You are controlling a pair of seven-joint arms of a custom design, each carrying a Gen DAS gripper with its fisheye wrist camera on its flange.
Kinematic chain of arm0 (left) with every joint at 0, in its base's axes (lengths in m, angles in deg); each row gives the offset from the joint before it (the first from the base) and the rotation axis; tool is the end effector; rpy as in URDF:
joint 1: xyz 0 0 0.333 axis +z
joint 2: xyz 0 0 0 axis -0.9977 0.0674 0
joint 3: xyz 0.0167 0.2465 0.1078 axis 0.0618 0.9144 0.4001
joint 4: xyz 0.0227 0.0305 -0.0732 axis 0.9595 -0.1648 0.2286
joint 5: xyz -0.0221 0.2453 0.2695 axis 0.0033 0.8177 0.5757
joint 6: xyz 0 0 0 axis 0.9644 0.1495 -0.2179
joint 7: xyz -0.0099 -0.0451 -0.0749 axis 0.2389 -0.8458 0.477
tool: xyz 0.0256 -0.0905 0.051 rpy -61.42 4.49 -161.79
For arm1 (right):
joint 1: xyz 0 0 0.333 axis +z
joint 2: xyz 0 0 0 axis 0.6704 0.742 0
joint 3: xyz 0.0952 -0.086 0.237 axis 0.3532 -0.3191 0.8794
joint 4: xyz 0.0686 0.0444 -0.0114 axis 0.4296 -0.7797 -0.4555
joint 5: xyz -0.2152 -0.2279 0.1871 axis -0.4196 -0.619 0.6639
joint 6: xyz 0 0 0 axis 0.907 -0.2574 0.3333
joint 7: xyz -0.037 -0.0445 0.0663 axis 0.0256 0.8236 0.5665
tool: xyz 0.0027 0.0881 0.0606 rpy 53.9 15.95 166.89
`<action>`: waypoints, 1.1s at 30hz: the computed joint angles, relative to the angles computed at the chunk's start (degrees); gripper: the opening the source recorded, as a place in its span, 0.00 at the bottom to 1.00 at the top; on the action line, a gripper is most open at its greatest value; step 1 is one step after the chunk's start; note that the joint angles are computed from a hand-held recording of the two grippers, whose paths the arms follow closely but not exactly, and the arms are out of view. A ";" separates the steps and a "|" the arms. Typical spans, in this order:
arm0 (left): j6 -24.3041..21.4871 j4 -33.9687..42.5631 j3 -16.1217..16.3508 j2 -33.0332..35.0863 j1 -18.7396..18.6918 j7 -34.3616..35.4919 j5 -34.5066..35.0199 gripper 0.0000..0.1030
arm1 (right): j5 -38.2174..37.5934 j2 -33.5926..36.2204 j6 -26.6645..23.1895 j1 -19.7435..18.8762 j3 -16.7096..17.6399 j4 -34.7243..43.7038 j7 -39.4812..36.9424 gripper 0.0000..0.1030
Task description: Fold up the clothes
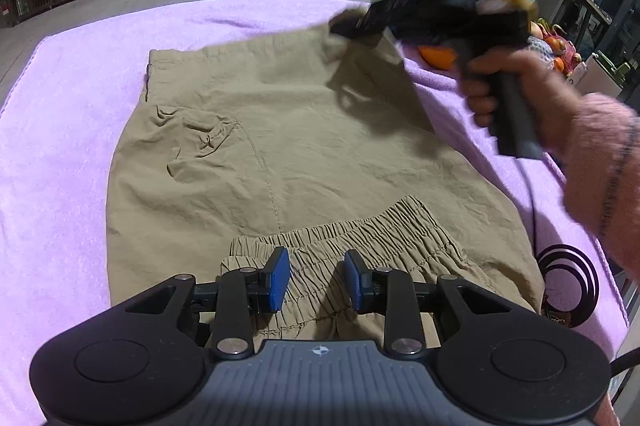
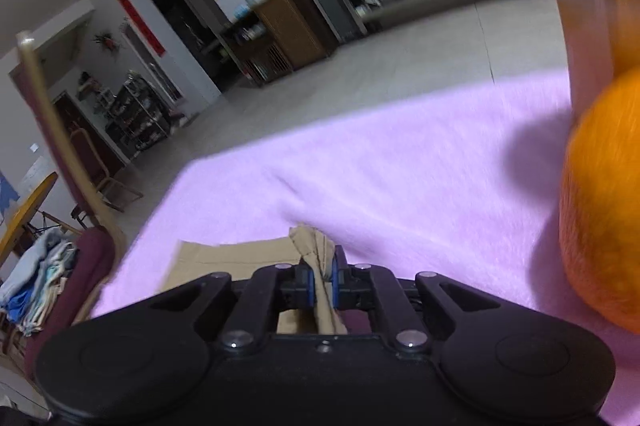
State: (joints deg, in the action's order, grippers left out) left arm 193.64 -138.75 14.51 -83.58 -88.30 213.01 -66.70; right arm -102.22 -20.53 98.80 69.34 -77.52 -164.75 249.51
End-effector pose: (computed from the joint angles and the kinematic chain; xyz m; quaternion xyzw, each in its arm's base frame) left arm 0.4805 -0.0346 0.5051 -0.4249 0.8522 -0.3002 0.0559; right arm 0.5227 0.2818 0.4734 -0.5475 0.6794 -0.1346 0.4695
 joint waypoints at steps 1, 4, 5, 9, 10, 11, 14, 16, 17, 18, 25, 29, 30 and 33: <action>0.05 -0.04 -0.05 -0.09 0.04 -0.17 0.11 0.27 | -4.28 -2.06 -1.72 1.97 -1.34 -0.07 2.58 0.07; 1.28 -1.16 -0.20 -1.14 -0.07 -0.09 0.00 0.27 | -13.46 -8.99 -7.85 3.06 1.28 -1.08 6.54 0.07; 2.20 -2.03 -0.19 -1.89 -0.23 0.22 -0.25 0.27 | -14.78 -11.34 -10.11 3.22 2.90 -1.71 6.73 0.07; 1.65 -6.03 1.74 -8.03 -0.23 -0.31 -0.86 0.25 | -14.58 -18.98 -19.09 4.16 9.48 -3.51 3.32 0.07; 0.47 -7.28 3.05 -10.57 -0.24 0.47 -1.58 0.25 | -13.86 -20.60 -21.44 4.53 11.13 -4.12 2.05 0.07; -0.47 -8.87 4.33 -13.68 -0.16 1.64 -2.08 0.25 | -13.20 -22.15 -23.98 4.92 12.93 -4.95 1.13 0.07; -6.49 -12.62 9.81 -22.62 0.82 3.85 -3.49 0.27 | -10.63 -25.92 -31.90 6.19 18.47 -6.18 -1.82 0.07; -13.52 -13.75 13.98 -26.46 2.85 4.32 -2.86 0.26 | -8.81 -28.07 -35.59 6.66 21.98 -8.05 -1.53 0.07; -16.64 -14.34 15.59 -28.02 4.21 5.11 -1.88 0.26 | -7.54 -28.94 -36.91 6.89 23.52 -9.35 -1.01 0.07; -19.67 -14.72 16.88 -29.18 5.64 6.06 -0.54 0.26 | -5.79 -29.47 -37.99 7.21 24.83 -10.69 -0.66 0.07; -28.79 -14.31 19.33 -29.66 13.80 7.47 1.90 0.29 | 3.89 -29.56 -47.61 9.91 32.65 -14.27 5.19 0.38; -27.73 -14.22 19.33 -28.52 16.81 4.39 -1.07 0.34 | 1.41 -35.55 -43.22 8.71 35.75 -18.83 21.38 0.55; -26.93 -14.02 18.87 -28.08 17.41 3.13 -1.57 0.35 | 1.65 -36.81 -42.20 8.54 35.97 -19.68 23.65 0.56; -23.52 -13.62 17.09 -26.78 19.19 -2.07 -2.13 0.41 | 2.29 -38.88 -42.28 6.63 38.10 -20.61 31.13 0.63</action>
State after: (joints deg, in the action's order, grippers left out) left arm 170.12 -152.37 31.60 -110.36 -69.12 210.94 -68.83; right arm -99.93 -59.41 56.52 75.97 -39.42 -185.37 280.64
